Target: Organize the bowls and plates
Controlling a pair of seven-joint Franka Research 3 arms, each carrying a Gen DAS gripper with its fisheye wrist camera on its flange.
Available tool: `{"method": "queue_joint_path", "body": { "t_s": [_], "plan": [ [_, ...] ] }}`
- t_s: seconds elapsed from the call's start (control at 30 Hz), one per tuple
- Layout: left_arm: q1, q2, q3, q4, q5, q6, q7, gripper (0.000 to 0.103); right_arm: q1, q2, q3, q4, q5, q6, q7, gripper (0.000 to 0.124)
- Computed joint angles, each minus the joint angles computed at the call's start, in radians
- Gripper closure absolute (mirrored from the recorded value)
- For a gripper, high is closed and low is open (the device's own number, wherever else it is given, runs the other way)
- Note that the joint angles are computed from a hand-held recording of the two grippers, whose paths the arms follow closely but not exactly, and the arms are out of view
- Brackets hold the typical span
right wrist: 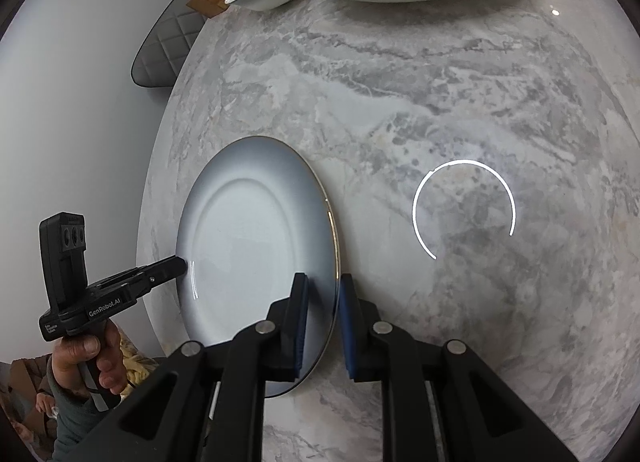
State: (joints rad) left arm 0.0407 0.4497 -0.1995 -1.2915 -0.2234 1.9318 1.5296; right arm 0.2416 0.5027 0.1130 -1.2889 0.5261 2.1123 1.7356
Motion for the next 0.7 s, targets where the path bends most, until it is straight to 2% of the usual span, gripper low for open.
{"method": "queue_joint_path", "body": {
  "t_s": [0.23, 0.37, 0.4, 0.43, 0.47, 0.5, 0.6, 0.67, 0.7],
  "plan": [
    [-0.011, -0.01, 0.003, -0.016, 0.025, 0.024, 0.007, 0.082, 0.016, -0.002, -0.007, 0.002, -0.033, 0.013, 0.008, 0.104],
    [-0.03, -0.048, 0.012, -0.061, 0.075, 0.086, 0.007, 0.08, 0.026, -0.006, -0.008, 0.001, -0.055, 0.024, -0.002, 0.096],
    [-0.034, -0.06, 0.014, -0.073, 0.09, 0.111, 0.009, 0.078, 0.031, -0.015, -0.011, -0.009, -0.065, 0.035, -0.002, 0.085],
    [-0.039, -0.074, 0.018, -0.086, 0.108, 0.135, 0.011, 0.072, 0.04, -0.026, -0.018, -0.021, -0.086, 0.049, 0.003, 0.073],
    [-0.047, -0.093, 0.023, -0.104, 0.134, 0.168, 0.01, 0.059, 0.048, -0.043, -0.025, -0.041, -0.106, 0.072, 0.006, 0.068],
    [-0.051, -0.107, 0.026, -0.117, 0.149, 0.192, 0.01, 0.054, 0.053, -0.062, -0.03, -0.063, -0.12, 0.095, 0.007, 0.06],
    [-0.053, -0.14, 0.024, -0.139, 0.161, 0.255, 0.027, 0.05, 0.046, -0.122, -0.037, -0.136, -0.123, 0.163, 0.012, 0.042],
    [-0.067, -0.15, 0.029, -0.141, 0.201, 0.311, 0.026, 0.036, 0.042, -0.167, -0.046, -0.191, -0.135, 0.239, 0.009, 0.032],
    [-0.068, -0.151, 0.027, -0.137, 0.204, 0.338, 0.034, 0.033, 0.042, -0.182, -0.051, -0.207, -0.152, 0.267, 0.007, 0.023]
  ]
}}
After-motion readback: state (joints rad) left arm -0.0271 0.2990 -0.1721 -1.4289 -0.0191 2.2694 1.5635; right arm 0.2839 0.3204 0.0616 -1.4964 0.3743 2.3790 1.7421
